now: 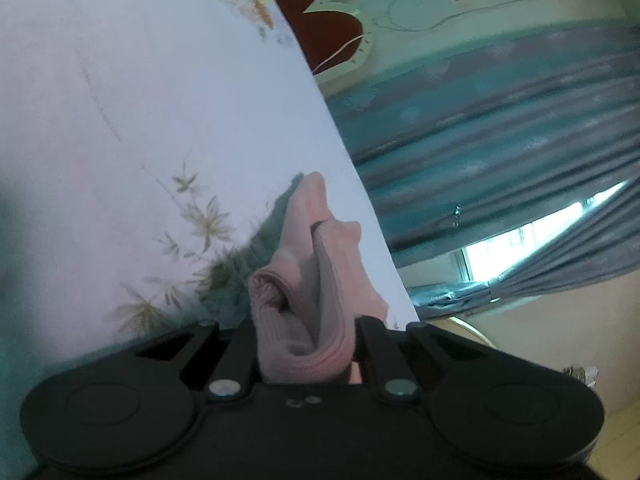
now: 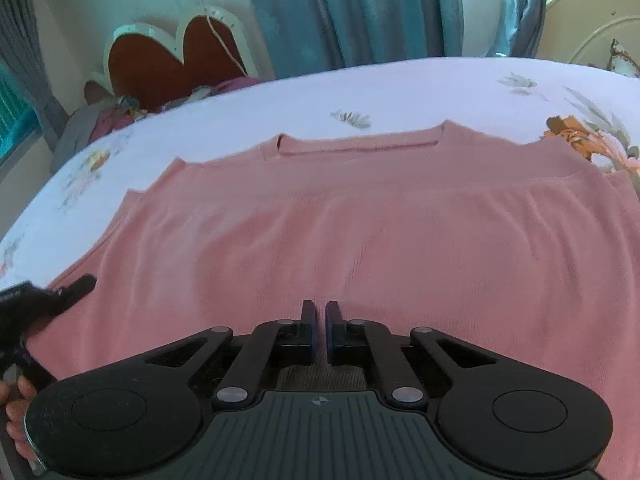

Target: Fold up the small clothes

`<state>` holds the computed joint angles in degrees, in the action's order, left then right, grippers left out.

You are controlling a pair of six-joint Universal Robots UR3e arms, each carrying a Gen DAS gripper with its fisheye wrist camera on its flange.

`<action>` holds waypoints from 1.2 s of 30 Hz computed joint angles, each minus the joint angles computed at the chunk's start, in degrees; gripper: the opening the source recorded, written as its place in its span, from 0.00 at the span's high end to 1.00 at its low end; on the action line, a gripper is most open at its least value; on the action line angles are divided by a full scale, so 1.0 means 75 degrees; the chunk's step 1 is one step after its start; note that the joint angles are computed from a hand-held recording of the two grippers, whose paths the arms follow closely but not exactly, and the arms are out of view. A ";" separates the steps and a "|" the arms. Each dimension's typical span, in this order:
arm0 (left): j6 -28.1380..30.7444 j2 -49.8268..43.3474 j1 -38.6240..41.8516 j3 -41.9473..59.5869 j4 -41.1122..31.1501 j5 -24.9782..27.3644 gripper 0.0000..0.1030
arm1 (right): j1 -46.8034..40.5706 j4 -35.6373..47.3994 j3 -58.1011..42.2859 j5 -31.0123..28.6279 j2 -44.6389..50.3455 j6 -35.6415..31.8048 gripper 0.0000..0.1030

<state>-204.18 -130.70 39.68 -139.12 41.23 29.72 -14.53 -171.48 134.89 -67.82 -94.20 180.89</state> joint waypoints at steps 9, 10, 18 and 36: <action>-0.0631 0.0510 -0.0413 -0.0061 0.0512 0.0426 0.92 | -0.0301 0.0119 -0.0103 0.0254 0.0296 -0.0389 1.00; -0.0660 0.0784 -0.0520 -0.0088 0.0555 0.0427 0.92 | -0.0388 0.0010 -0.0038 0.0357 0.0337 -0.0402 1.00; -0.0345 0.3306 -0.3811 0.1483 -0.2032 0.1746 0.92 | -0.2904 0.1929 0.0660 0.3196 -0.0819 -0.1574 1.00; 0.0794 0.2192 -0.7709 0.5063 -0.5890 0.5335 0.73 | -1.0047 1.5326 -0.3879 0.4047 -0.0487 -1.0948 0.50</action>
